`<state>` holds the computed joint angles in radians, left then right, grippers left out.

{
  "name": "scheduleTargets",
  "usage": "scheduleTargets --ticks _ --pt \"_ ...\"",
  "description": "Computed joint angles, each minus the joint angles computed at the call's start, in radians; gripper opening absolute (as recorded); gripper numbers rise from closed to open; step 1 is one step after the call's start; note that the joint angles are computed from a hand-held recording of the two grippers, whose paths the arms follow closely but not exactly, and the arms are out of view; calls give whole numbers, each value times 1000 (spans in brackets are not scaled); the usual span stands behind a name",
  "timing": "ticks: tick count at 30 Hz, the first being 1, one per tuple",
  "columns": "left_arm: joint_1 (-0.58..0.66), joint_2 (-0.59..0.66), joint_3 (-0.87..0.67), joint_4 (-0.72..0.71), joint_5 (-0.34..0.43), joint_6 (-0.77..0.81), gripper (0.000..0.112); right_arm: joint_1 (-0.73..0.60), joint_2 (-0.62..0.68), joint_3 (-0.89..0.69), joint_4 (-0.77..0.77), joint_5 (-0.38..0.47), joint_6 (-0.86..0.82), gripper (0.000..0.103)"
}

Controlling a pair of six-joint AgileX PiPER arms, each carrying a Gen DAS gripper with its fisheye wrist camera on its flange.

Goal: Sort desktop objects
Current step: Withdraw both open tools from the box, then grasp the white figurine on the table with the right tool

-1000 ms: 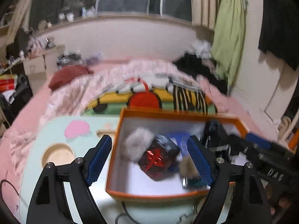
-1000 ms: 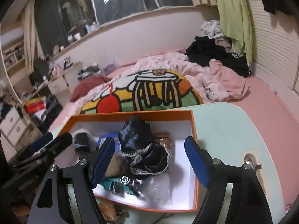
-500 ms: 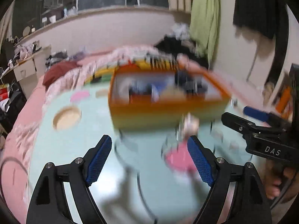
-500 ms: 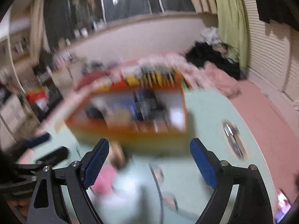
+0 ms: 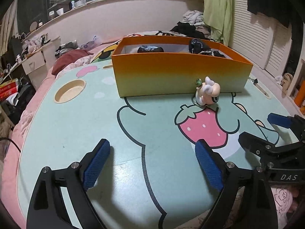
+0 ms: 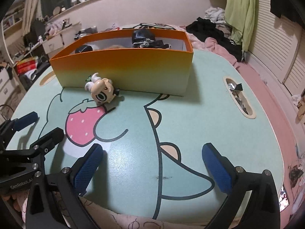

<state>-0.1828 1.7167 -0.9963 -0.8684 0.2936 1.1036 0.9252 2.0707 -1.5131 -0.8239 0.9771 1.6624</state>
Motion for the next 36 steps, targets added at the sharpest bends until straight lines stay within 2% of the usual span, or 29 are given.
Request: scheduleTargets --ticks 12,19,20,22,24,27,31,36 --pt "1 1 2 -15 -1 17 91 21 1 2 -11 -30 -29 103" --pt "1 2 2 -19 0 22 91 33 -20 59 -90 -47 97 103" --pt "-2 2 4 -22 -5 24 91 38 -26 71 -106 -50 122 101" --pt "-2 3 4 -23 -4 24 91 41 -37 88 -136 -61 153 90" --pt "-2 3 4 -24 -4 25 91 41 -58 120 -172 -98 190 75" --pt "-1 3 4 -25 -4 26 91 20 -101 178 -228 -195 252 63" --pt "-2 3 3 -27 -5 27 91 1 -104 143 -256 -211 237 58" --pt "-1 3 4 -28 -3 30 91 -72 -36 -31 -111 -270 -3 58"
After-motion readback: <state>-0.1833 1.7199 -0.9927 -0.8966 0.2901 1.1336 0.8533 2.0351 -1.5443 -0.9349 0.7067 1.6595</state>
